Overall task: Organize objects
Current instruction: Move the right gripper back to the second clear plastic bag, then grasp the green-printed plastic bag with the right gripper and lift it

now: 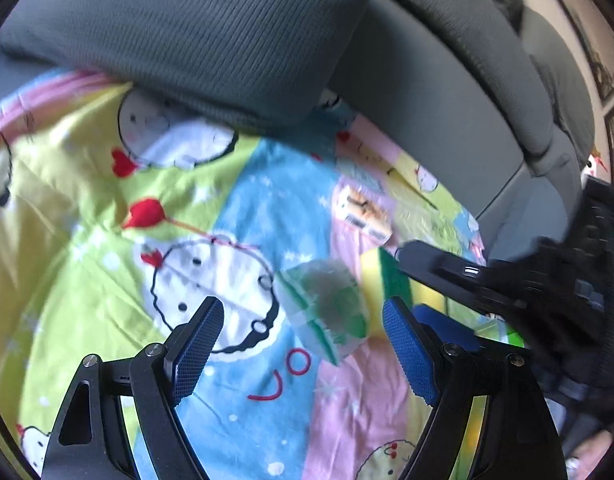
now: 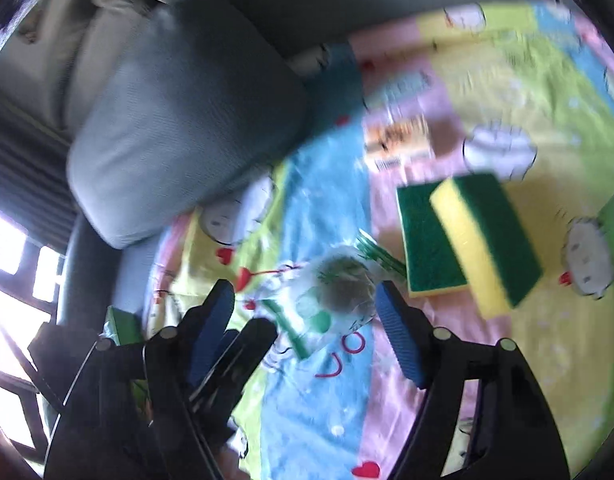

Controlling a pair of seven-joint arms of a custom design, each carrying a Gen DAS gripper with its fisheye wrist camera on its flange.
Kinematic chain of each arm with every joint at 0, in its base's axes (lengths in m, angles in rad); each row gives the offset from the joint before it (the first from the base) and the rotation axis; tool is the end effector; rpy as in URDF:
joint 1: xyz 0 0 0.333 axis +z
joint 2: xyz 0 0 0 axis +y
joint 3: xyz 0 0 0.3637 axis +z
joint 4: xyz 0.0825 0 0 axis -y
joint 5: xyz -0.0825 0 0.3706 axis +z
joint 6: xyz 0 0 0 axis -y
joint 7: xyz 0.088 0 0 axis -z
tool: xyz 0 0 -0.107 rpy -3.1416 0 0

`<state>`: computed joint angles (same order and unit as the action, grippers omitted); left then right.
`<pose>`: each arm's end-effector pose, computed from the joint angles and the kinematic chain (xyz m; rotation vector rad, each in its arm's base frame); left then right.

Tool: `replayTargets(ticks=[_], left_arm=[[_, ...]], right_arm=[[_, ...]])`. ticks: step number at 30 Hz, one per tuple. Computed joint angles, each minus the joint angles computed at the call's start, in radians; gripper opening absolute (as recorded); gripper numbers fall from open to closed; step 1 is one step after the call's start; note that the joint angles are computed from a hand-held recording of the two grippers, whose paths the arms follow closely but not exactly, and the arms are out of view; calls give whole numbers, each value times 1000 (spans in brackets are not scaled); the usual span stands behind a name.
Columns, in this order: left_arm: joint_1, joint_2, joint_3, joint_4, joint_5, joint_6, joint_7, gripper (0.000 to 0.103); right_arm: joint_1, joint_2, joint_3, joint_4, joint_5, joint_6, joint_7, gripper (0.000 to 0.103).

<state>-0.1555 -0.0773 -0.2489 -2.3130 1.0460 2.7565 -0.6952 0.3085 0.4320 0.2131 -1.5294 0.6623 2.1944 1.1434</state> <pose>0.4575 -0.2372 0.4711 -2.5415 0.7935 -0.9975 0.6213 0.3501 0.4945 -2.1956 1.1805 0.4418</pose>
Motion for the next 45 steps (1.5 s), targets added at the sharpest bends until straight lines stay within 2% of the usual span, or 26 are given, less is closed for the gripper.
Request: replayTargets(ticks=[3,7,10,13,15,17,20,22,26,35,45], left_arm=[[12,19,17,-12,-1,61,-10,82],[32,60,43,-18,69,178,-88,82],[25,80,54,-13,72,186,-86,82],[14,99,67,-8,75,191,-96,82],[6,104,76,0,133,191,-140,77],[3,108,86,14,233,218,-220,64],[-7,102,80,17,225,194,-204,64],[-11,96,76,16,203,182,-176,64],[-29,65,50,22,157,97,-104,63],[-66,23,-11,81,219,-56,-88,63],[-104,50,-18,158,353,-71,-111,63]], right_arm=[[33,51,-18,45,-69,-21,85,69],[31,86,-7,73,-90,-57,114,67],[33,113,-4,96,-105,-74,132,67],[21,160,6,142,-91,-143,164,64],[10,177,16,152,-72,-161,157,62],[4,179,21,150,-59,-161,137,59],[-14,170,35,133,-21,-161,92,51],[-21,165,37,123,2,-162,71,49],[-52,139,49,82,84,-173,22,47],[-96,-5,32,-58,267,-142,-143,47],[-107,-121,-23,-165,402,-94,-269,47]])
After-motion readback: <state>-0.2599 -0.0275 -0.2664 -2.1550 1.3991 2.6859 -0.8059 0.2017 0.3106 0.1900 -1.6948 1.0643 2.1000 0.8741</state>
